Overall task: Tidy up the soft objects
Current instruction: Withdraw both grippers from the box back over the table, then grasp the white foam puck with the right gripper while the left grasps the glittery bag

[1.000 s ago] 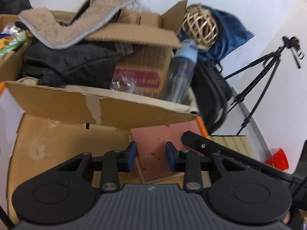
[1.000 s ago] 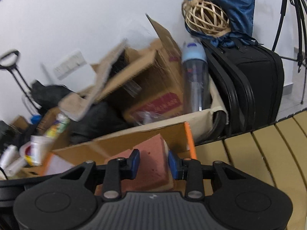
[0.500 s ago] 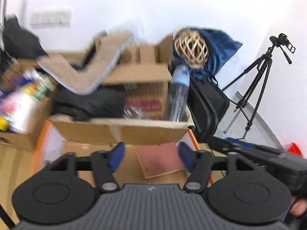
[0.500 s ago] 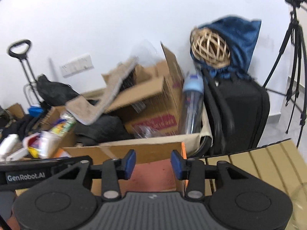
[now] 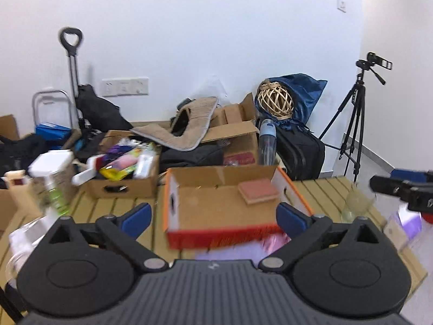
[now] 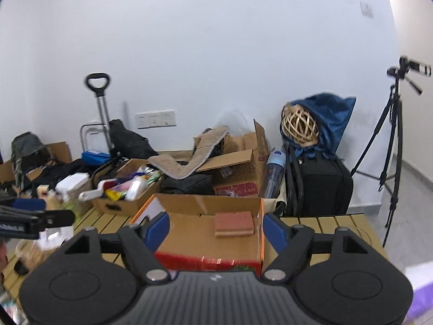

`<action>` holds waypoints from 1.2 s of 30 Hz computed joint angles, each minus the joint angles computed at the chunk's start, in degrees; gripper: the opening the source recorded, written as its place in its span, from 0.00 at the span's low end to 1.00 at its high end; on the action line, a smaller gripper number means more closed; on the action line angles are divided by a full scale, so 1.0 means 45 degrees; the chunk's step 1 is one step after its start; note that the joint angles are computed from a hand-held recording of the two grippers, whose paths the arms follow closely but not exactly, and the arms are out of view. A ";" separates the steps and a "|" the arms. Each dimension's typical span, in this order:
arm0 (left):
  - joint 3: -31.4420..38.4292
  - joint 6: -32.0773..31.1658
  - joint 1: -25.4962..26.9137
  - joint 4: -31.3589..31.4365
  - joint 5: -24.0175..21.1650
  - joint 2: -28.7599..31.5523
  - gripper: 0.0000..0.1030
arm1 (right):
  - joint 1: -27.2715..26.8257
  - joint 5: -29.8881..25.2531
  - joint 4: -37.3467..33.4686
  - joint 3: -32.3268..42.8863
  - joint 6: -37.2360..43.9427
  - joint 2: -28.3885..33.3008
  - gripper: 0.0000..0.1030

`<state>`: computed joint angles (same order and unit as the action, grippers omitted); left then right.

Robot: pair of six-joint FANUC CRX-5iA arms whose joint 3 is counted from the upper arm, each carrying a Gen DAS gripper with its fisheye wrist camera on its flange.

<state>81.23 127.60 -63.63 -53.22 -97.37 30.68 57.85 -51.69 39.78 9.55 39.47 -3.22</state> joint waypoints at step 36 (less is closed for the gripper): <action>-1.0554 0.7511 -0.5116 -0.3317 -0.0455 -0.3682 1.00 | 0.6534 -0.1093 0.6559 -1.0328 -1.1035 -0.4185 0.81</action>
<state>33.74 161.40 -86.65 -68.14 -99.41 14.12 87.25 -56.61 69.29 -36.92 -10.19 -22.05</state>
